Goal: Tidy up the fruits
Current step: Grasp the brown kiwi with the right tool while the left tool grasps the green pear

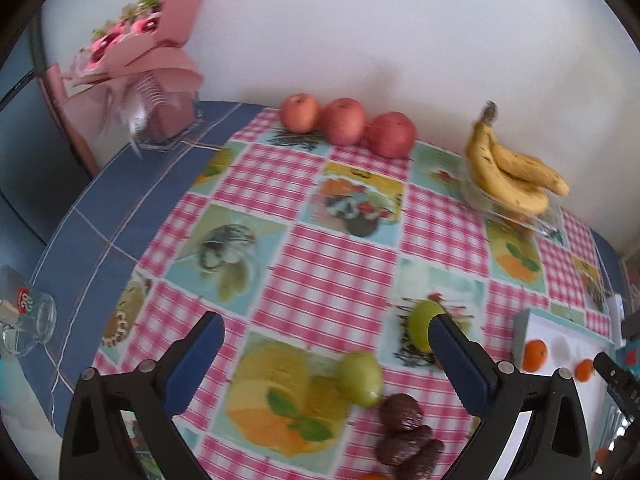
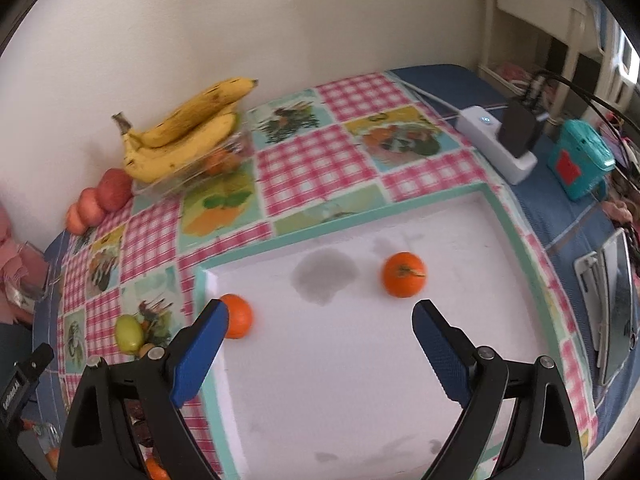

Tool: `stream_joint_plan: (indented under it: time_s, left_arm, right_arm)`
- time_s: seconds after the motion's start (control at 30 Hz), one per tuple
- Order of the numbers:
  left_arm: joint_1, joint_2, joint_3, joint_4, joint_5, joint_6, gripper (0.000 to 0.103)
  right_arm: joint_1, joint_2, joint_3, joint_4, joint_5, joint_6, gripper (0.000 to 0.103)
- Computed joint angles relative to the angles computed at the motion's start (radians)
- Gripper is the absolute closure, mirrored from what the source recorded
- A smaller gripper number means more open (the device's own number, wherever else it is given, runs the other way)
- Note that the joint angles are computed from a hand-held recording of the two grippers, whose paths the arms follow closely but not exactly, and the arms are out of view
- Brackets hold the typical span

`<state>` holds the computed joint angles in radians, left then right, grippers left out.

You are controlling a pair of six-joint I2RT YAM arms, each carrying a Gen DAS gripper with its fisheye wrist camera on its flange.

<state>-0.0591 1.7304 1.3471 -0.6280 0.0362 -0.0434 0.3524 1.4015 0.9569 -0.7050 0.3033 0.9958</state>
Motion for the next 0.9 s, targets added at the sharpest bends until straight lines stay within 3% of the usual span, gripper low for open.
stream_joint_plan:
  time_s: [0.17, 0.33, 0.67, 0.9]
  left_arm:
    - [0.072, 0.035, 0.047, -0.023, -0.006, 0.015, 0.0]
    - [0.146, 0.079, 0.097, -0.059, 0.09, 0.018, 0.0]
    - [0.17, 0.183, 0.156, -0.093, 0.08, 0.047, 0.0]
    - [0.157, 0.303, 0.202, -0.131, 0.098, 0.034, 0.001]
  right_arm:
    - [0.066, 0.079, 0.075, 0.017, 0.021, -0.03, 0.01]
    - [0.129, 0.171, 0.153, 0.086, -0.01, -0.049, 0.01]
    - [0.216, 0.399, 0.348, 0.135, -0.09, -0.088, 0.011]
    - [0.235, 0.524, 0.429, 0.125, -0.133, -0.124, 0.037]
